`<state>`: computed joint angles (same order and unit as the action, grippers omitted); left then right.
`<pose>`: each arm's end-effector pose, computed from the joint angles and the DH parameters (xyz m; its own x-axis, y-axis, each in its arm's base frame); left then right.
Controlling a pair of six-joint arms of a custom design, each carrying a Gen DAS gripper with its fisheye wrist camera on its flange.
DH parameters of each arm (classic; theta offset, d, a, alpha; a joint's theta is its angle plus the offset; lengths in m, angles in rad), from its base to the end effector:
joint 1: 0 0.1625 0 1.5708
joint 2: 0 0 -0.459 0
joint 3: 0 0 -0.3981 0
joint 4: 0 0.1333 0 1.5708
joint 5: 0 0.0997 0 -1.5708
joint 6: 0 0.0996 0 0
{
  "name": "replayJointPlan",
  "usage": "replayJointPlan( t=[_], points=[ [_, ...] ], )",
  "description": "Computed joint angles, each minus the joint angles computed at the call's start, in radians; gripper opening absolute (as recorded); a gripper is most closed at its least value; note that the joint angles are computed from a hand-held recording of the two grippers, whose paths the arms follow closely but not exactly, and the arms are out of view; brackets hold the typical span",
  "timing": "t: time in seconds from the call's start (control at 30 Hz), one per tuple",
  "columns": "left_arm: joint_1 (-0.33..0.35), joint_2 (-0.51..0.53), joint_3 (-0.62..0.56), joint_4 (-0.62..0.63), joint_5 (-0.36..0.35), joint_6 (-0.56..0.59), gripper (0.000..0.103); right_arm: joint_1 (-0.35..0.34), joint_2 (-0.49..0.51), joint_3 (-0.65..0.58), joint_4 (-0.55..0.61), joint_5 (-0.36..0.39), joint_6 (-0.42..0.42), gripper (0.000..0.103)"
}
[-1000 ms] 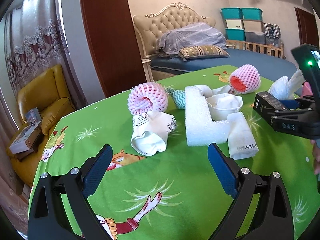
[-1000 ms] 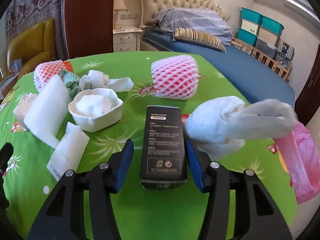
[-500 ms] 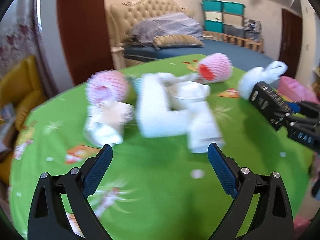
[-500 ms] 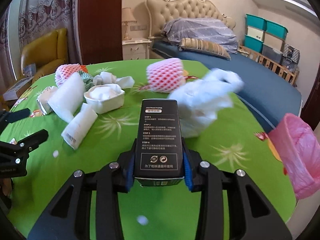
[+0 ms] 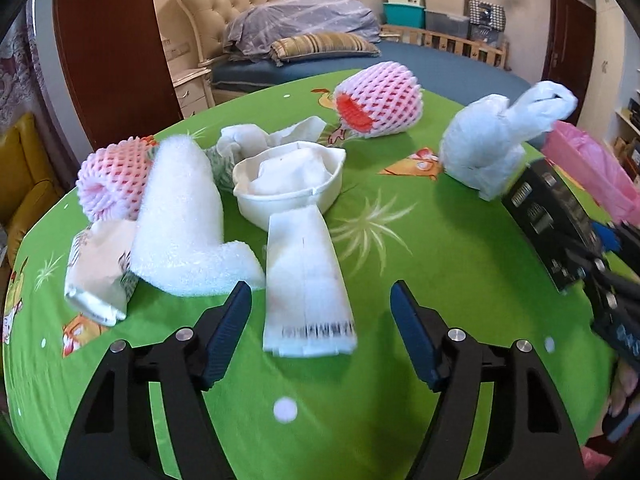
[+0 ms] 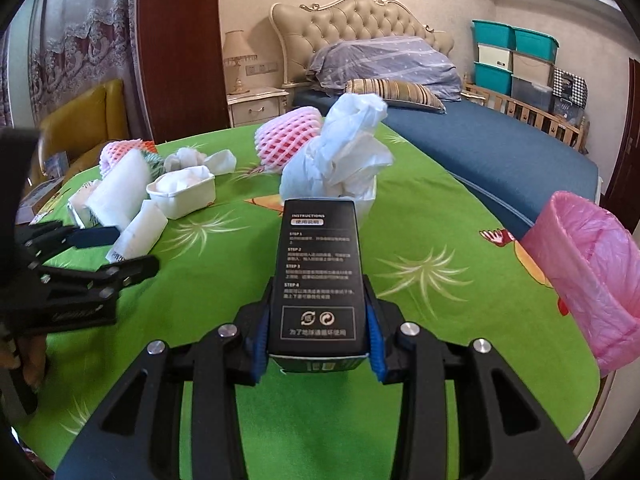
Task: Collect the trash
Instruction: 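Grasp the white paper strip with the left tool while the right tool holds the black box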
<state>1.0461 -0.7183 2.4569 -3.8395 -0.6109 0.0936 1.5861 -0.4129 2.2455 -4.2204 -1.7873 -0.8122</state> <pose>-0.0114 -0.4486 0.0732 -0.6604 -0.0010 -0.7509 0.4961 0.7501 -0.4374 0.1189 -0.4548 -0.0317 -0.6658 -0.3992 0.6303 -0.7177 0.5736 -0.3948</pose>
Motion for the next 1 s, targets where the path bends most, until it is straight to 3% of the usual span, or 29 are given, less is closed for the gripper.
replayJointPlan(
  t=[0.17,0.23,0.27,0.3,0.6,1.0],
  points=[
    [0.028,-0.026,-0.040,0.083,-0.024,-0.030,0.062,-0.013,0.004,0.005,0.003,0.019,-0.009,0.038],
    [0.029,-0.029,-0.038,0.081,-0.038,-0.024,0.054,-0.014,0.003,0.006,0.010,0.020,-0.012,0.038],
    [0.024,-0.024,-0.034,0.065,-0.039,-0.013,0.042,-0.015,0.001,0.008,0.010,0.020,-0.014,0.038],
    [0.019,-0.018,-0.031,0.051,-0.032,-0.004,0.037,-0.014,0.001,0.009,0.008,0.019,-0.016,0.038],
    [-0.066,0.063,0.051,-0.205,0.023,0.046,0.035,-0.007,0.012,0.005,-0.009,0.013,-0.024,0.038],
    [-0.157,0.189,0.090,-0.556,0.106,0.149,0.035,-0.030,0.007,0.061,-0.070,0.098,-0.033,0.038]
  ],
)
